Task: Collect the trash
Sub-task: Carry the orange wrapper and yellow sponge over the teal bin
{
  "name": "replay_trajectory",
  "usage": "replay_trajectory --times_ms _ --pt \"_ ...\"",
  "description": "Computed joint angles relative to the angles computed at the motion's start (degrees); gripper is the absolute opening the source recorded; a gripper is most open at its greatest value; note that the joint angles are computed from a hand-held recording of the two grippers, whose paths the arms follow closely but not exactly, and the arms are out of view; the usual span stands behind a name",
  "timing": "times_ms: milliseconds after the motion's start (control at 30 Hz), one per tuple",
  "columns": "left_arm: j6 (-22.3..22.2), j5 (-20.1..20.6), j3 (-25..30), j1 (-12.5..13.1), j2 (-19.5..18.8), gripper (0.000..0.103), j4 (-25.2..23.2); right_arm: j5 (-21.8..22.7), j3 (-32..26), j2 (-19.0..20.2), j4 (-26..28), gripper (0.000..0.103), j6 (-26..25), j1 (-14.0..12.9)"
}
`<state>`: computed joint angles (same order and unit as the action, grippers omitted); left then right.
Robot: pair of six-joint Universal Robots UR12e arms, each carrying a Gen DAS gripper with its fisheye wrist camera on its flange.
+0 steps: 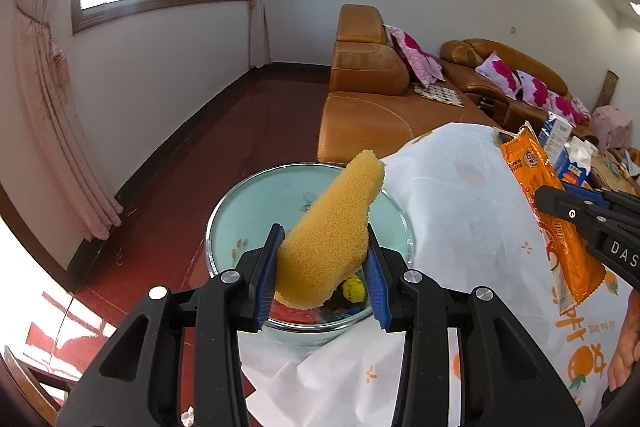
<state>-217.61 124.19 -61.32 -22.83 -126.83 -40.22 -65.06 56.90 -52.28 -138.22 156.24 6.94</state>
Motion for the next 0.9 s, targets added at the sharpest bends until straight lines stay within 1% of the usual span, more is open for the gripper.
replay_trajectory --times_ms 367,667,767,900 --pt "-2.67 -0.23 -2.34 1.12 1.14 0.038 -0.78 0.94 -2.31 1.37 2.29 0.015 -0.35 1.52" --pt "-4.05 -0.21 -2.41 1.75 1.06 0.038 -2.7 1.78 -4.79 2.85 4.58 0.015 -0.8 2.77" --pt "-5.33 -0.78 -2.06 2.14 0.95 0.038 -4.08 1.78 -5.49 3.3 5.13 0.015 -0.76 3.07" --pt "-5.56 -1.35 -1.88 2.47 0.73 0.038 -4.65 1.8 -6.6 3.94 6.18 0.015 -0.33 3.42"
